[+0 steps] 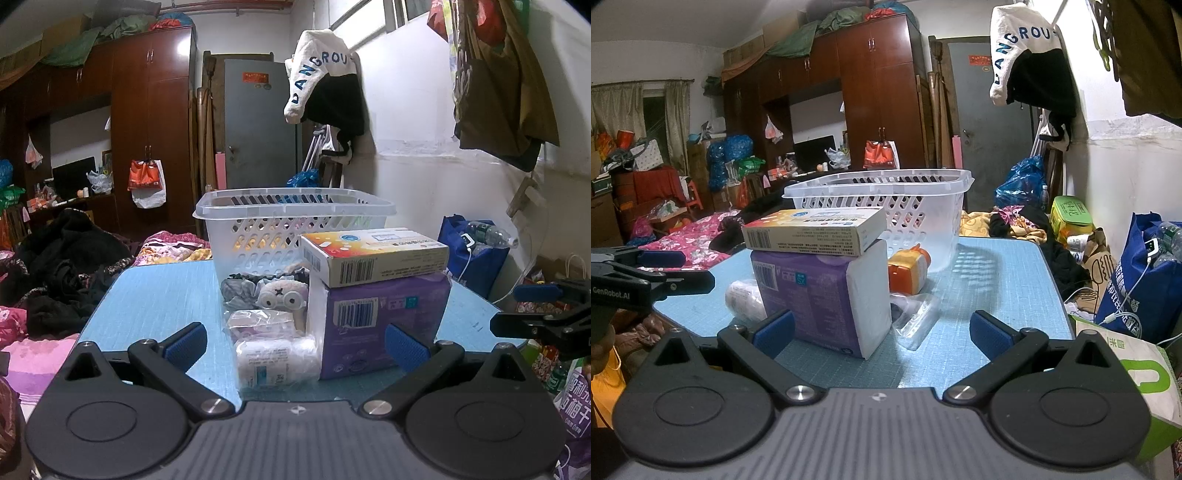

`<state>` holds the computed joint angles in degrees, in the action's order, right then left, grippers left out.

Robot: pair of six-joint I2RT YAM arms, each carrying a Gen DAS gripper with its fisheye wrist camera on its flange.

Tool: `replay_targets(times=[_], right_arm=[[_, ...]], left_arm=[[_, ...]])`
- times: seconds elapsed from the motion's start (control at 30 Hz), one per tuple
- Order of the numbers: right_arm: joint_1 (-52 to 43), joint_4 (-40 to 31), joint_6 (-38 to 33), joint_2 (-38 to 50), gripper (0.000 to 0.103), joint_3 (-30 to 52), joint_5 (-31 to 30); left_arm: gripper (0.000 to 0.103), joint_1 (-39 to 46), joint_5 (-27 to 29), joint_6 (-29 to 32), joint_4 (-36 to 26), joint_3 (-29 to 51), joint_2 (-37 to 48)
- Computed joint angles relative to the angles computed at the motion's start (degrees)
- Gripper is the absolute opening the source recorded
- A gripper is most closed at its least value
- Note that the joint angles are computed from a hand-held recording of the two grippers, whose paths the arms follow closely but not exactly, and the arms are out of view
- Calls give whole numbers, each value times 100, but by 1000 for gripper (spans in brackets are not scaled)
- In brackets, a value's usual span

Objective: Organize objects

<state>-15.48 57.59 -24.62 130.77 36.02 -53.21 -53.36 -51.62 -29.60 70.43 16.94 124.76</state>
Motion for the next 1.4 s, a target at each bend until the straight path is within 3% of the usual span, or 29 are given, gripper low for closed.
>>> replay_targets(times=[1.4], right_arm=[[-22,-86,74,10,103,78,-31]], left_arm=[[103,86,84,-32,23,60,110]])
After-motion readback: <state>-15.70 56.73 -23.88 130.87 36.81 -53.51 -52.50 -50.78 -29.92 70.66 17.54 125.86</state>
